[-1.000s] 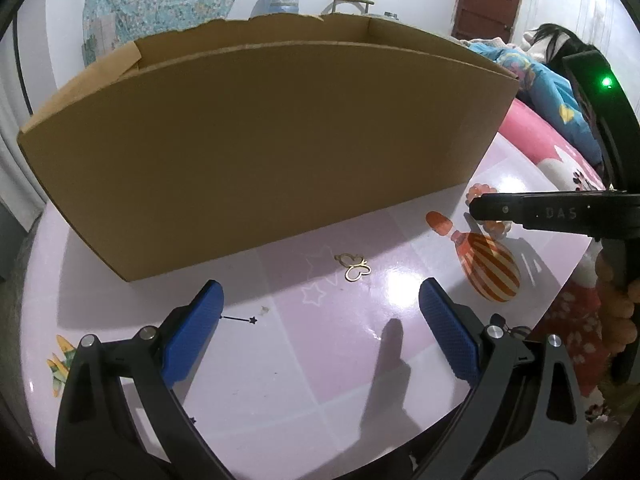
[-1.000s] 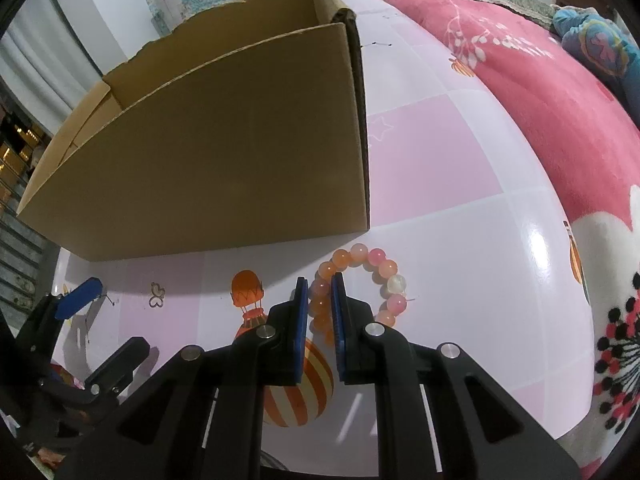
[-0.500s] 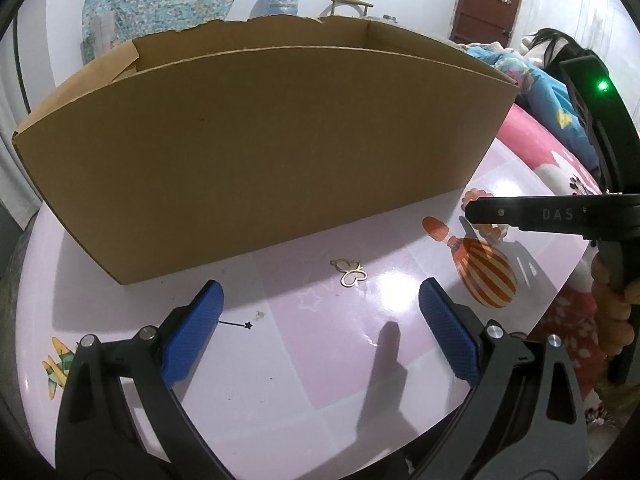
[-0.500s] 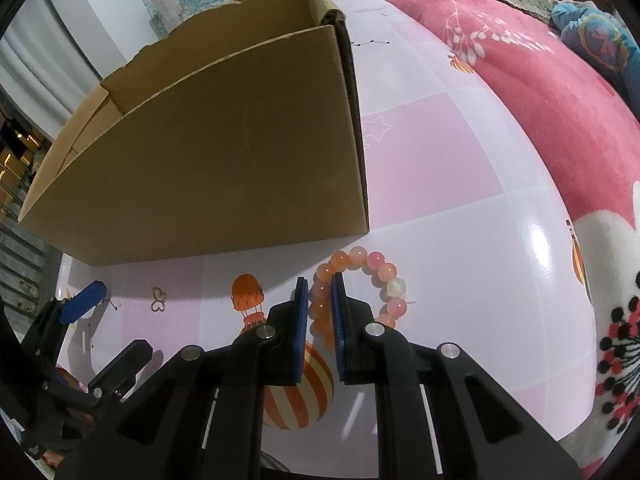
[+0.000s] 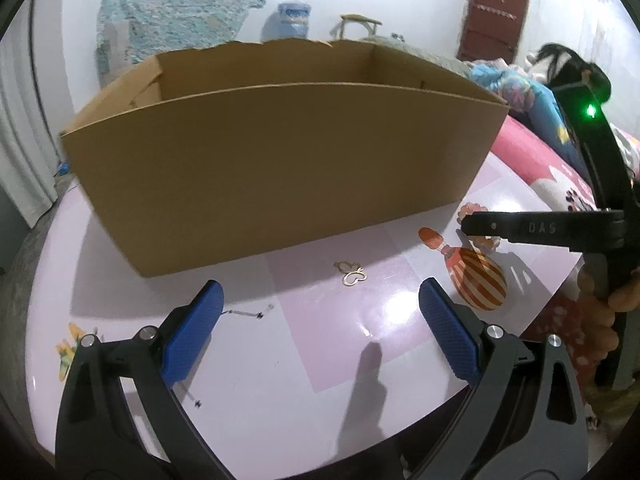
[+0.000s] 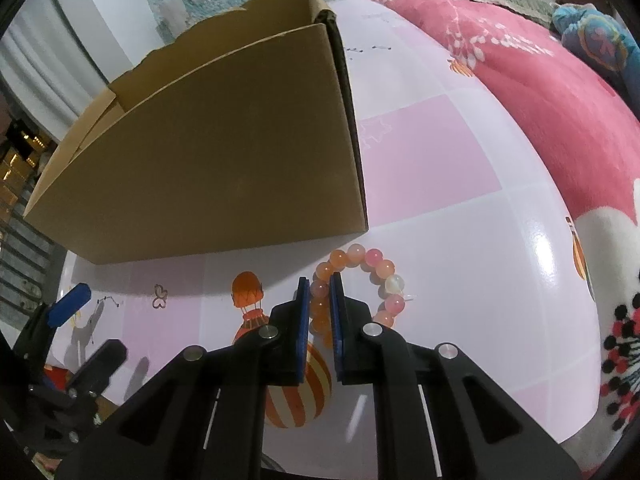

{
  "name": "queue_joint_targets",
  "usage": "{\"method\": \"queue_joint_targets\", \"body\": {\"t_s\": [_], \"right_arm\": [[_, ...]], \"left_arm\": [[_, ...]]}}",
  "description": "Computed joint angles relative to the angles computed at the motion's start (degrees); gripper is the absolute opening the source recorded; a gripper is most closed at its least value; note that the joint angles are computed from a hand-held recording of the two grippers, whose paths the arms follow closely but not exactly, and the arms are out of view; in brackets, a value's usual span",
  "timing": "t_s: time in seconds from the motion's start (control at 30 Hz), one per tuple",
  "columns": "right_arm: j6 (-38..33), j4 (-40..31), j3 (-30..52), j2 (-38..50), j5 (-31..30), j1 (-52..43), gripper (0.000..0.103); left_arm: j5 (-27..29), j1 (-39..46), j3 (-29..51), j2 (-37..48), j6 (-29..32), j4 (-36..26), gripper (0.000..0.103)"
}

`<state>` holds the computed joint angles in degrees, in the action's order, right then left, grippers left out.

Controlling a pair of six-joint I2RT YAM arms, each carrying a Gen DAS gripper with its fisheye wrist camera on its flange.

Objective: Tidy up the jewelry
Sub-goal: 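Move the open left tool toward the gold butterfly charm on the bed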

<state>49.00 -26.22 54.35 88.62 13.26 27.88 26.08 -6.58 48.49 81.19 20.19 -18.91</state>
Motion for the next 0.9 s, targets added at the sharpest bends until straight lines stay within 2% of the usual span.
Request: {"method": "queue_joint_targets", "body": {"t_s": [0.23, 0.43, 0.53, 0.67, 0.9], "right_arm": [[-2.16, 4.67, -4.22, -2.43, 0.97, 0.97, 0.010], [-3.19, 9.25, -8.01, -4.92, -2.27, -0.88, 0.010], [-3.87, 10.26, -9.04, -5.54, -3.19, -1.65, 0.010], [-4.86, 12.24, -10.77, -6.58, -4.87, -2.80, 0.010], [-7.38, 13.73, -12.05, -7.15, -6.54, -4.11, 0.010]], "left_arm": [[2.21, 3.75, -5.41, -5.20, 0.44, 3.13, 0.094], [3.45, 5.48, -6.17, -6.19, 3.37, 1.63, 0.081], [4.11, 4.77, -3.80, -3.79, 4.85, -1.05, 0.074], [1.72, 1.22, -1.37, -0.59, 6.49, -1.92, 0.068], [-1.62, -3.41, 4.51, 6.53, 2.83, -2.44, 0.054]]}}
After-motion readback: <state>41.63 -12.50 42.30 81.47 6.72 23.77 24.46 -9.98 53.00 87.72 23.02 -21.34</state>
